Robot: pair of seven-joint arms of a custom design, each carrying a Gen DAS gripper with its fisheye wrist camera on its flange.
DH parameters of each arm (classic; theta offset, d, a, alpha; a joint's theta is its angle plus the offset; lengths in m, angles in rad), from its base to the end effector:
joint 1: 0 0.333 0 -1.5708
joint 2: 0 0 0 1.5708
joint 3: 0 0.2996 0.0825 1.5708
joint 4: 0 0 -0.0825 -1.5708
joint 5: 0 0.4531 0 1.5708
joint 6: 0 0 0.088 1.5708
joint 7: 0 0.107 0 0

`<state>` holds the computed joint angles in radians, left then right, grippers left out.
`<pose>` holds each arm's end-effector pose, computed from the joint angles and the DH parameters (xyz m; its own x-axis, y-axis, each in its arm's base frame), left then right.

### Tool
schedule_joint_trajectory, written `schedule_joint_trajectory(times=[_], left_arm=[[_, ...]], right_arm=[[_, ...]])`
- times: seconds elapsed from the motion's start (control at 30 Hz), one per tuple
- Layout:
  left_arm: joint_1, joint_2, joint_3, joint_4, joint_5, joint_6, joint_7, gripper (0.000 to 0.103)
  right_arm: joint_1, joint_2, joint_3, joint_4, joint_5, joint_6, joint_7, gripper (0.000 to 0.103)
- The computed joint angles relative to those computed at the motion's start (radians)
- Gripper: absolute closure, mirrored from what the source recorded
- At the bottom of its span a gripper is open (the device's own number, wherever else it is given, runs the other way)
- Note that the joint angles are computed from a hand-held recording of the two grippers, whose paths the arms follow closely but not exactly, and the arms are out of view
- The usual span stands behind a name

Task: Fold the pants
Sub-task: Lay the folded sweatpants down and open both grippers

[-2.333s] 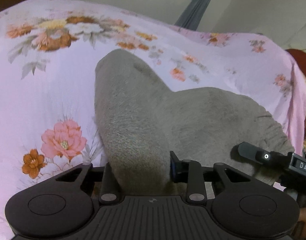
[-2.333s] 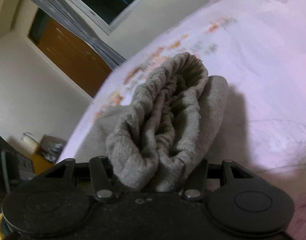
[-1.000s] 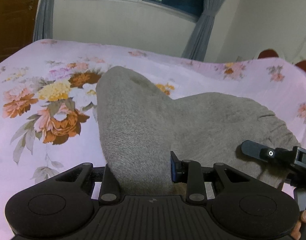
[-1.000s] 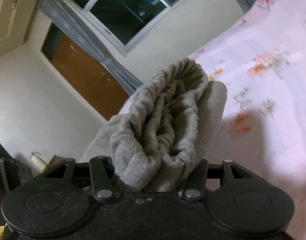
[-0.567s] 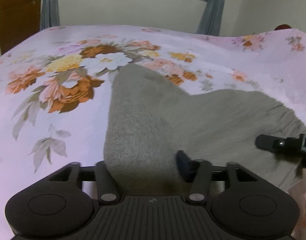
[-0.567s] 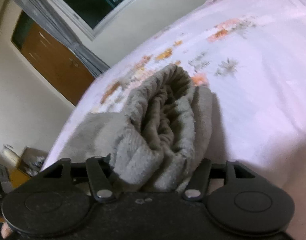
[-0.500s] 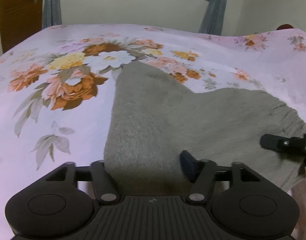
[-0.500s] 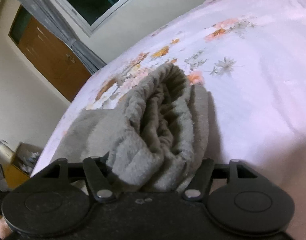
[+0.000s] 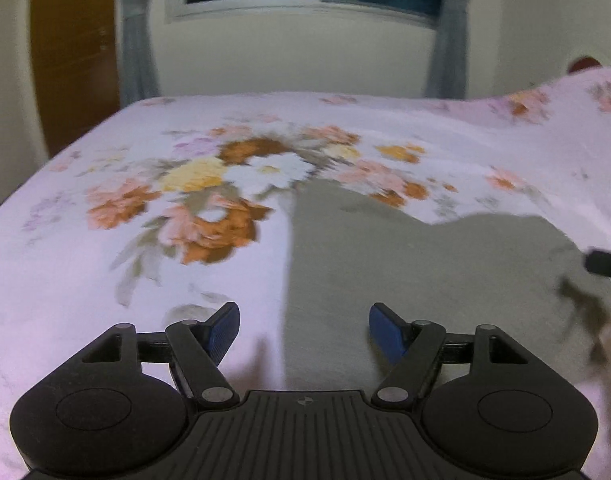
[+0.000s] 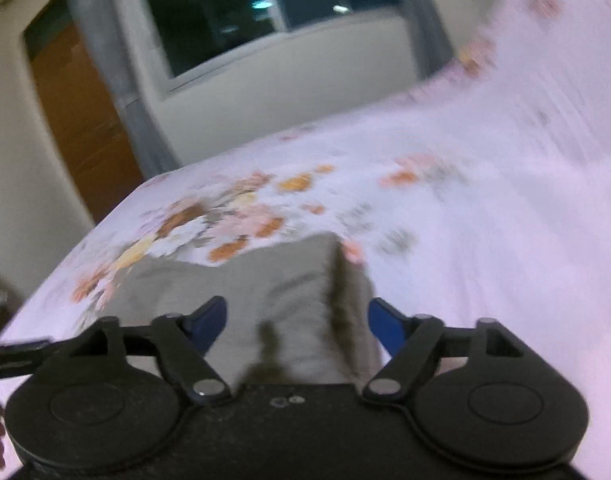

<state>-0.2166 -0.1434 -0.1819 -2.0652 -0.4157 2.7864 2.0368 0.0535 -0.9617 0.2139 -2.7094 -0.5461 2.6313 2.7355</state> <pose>0.5863 -0.2320 0.5558 -0.5247 -0.8512 0.0054 -0.5354 0.3251 -0.7795 0.3868 0.1232 0.5601 -0.3794 -0.8907 -0.2505 -0.4114 0.4049 -0.8166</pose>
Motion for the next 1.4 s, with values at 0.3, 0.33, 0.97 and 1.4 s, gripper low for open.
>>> schedule_joint_trajectory(times=[0.3,0.33,0.97,1.4], left_arm=[[0.010,0.035,-0.019,0.012,0.089,-0.124,-0.156,0.031],[0.010,0.040,-0.020,0.013,0.092,-0.125,-0.162,0.030],[0.010,-0.047,-0.050,-0.046,0.349,-0.108,-0.284,0.028],[-0.005,-0.263,-0.019,-0.160,0.241,-0.171,-0.267,0.023]], right_arm=[[0.062,0.156,0.004,0.080,-0.013,-0.125,-0.174,0.053],[0.067,0.173,0.012,0.091,-0.027,-0.152,-0.198,0.053],[0.131,0.164,-0.023,0.128,0.001,-0.227,-0.142,0.037],[0.252,-0.076,-0.035,0.037,0.172,-0.317,-0.042,0.014]])
